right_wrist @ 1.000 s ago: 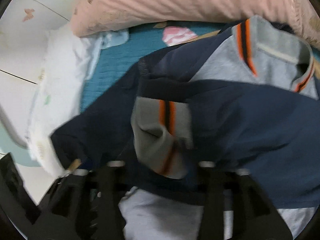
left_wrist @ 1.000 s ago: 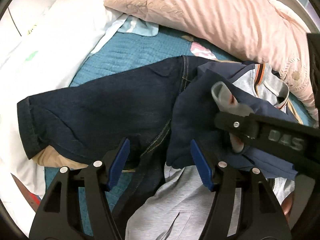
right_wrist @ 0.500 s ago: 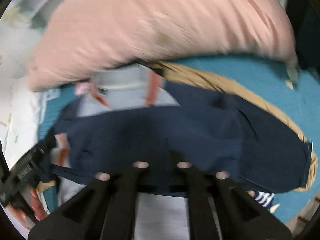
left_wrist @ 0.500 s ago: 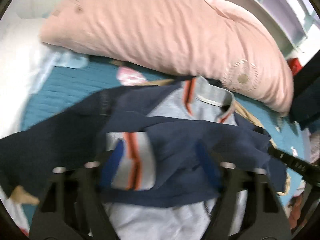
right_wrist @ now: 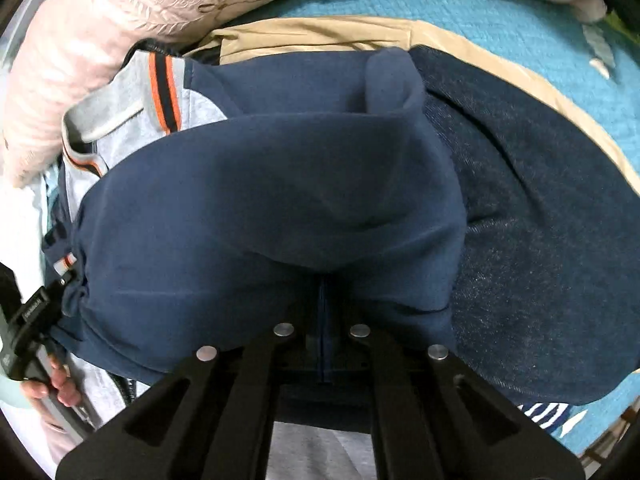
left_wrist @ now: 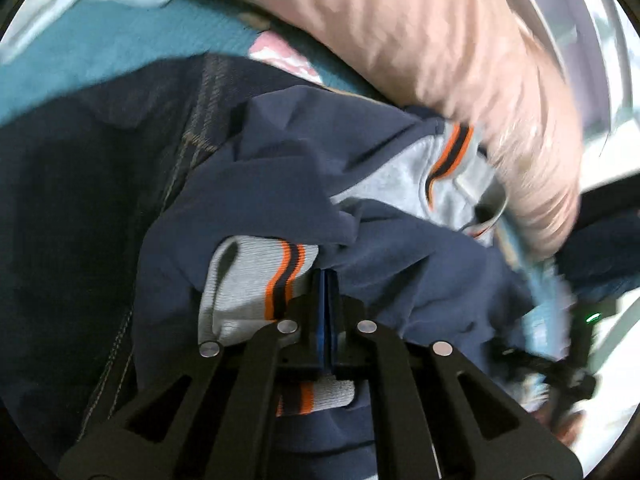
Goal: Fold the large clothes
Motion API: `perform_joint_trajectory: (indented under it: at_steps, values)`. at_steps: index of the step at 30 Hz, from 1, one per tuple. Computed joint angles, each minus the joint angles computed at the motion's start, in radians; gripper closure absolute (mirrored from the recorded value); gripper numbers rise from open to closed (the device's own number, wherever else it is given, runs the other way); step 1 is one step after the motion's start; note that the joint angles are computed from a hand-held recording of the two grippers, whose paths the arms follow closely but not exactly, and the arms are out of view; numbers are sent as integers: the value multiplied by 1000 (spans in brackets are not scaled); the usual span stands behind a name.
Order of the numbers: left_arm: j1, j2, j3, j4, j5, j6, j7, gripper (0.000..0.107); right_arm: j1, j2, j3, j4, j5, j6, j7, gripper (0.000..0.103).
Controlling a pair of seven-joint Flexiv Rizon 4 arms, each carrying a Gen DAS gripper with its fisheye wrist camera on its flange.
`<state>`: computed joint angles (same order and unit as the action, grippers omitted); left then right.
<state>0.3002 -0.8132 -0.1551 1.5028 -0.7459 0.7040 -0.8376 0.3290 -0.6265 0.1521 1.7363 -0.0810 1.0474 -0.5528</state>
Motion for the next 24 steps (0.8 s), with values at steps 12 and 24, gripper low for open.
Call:
perform_joint_trajectory:
  at_steps: [12,24]
  values:
    - [-101,67,69,21,211,115,-52,102,24,47,-16,-15,-41,-74,12,94]
    - [-124,164,54,25,221,289,4,16,54,223,-117,73,-344,-74,162,16]
